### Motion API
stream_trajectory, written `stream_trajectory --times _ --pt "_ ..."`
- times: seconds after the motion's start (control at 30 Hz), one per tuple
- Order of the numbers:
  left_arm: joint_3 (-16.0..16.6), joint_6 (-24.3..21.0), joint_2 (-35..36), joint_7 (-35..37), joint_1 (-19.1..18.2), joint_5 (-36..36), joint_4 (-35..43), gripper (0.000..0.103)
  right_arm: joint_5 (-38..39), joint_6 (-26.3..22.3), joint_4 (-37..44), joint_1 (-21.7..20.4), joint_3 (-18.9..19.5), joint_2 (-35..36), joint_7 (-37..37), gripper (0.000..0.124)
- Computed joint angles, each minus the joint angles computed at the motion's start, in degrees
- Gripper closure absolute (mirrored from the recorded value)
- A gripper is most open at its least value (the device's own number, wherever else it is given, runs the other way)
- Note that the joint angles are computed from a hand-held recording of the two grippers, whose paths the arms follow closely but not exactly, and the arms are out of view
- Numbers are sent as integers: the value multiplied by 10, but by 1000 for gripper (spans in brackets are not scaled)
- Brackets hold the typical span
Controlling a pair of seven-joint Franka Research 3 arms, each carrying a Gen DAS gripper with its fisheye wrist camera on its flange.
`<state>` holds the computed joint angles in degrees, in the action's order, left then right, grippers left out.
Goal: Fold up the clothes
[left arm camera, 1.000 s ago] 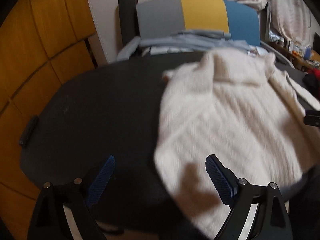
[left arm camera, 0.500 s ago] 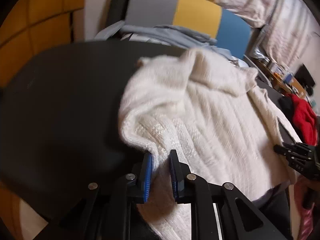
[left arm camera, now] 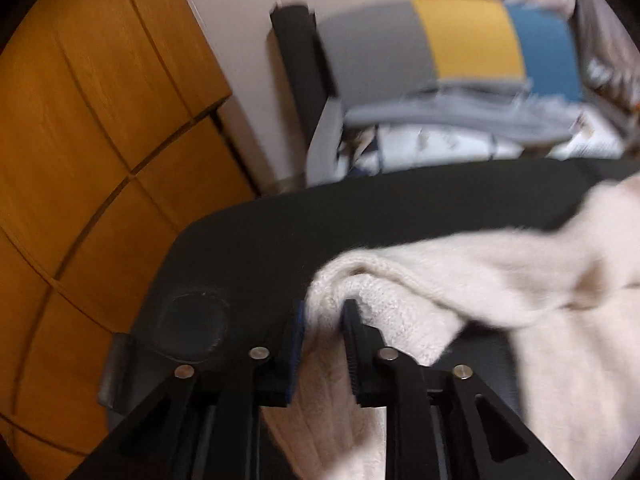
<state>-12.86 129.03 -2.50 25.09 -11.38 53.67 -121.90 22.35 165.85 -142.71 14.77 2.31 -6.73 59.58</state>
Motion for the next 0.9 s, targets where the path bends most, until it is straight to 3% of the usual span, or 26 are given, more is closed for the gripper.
stream_trajectory --times 0.03,0.1,0.17,0.23,0.3,0.37,0.4,0.43,0.5,0.6,0.67,0.73,0.8,0.87,0.9 --pt "1 -19 20 17 0 -19 15 67 5 2 -1 2 -1 0 -5 108" --pt "6 -52 58 44 -1 -55 45 64 13 8 -4 5 -3 -1 -16 106" --pt "10 -43 57 30 -4 -81 38 63 21 6 -4 7 -5 -5 -26 101" --pt "10 -41 40 -2 -9 -94 22 47 21 1 -6 5 -4 -15 -23 99" --pt "2 -22 1 -29 -16 -79 -13 42 68 27 -21 22 -17 -40 -53 95" --pt "-18 9 -48 -67 -27 -29 -59 27 138 43 -29 54 -47 -64 -111 91" --pt "-29 24 -58 -78 -32 -13 -71 11 164 31 -26 65 -60 -72 -134 89" --pt "-41 48 -63 -89 -41 4 -80 4 173 16 -21 64 -62 -74 -141 88" --pt "-63 80 -56 -104 -58 33 -83 4 183 -1 -14 57 -55 -69 -136 87" --pt "-79 53 6 -63 -89 20 -43 4 164 -28 -1 39 -35 -49 -115 87" --pt "-80 23 50 -56 -113 15 -10 4 138 -20 -2 32 -17 -40 -98 87" --pt "-71 1 73 -77 -132 7 6 4 61 0 -10 11 12 -28 -43 87" --pt "-62 -16 87 -105 -146 -3 14 2 -69 15 -15 -29 46 -12 58 87" --pt "-52 -4 86 -134 -149 -23 9 1 -117 45 -26 -33 45 -9 91 90" --pt "-48 8 83 -149 -148 -34 3 1 -109 58 -30 -26 35 -9 89 100"
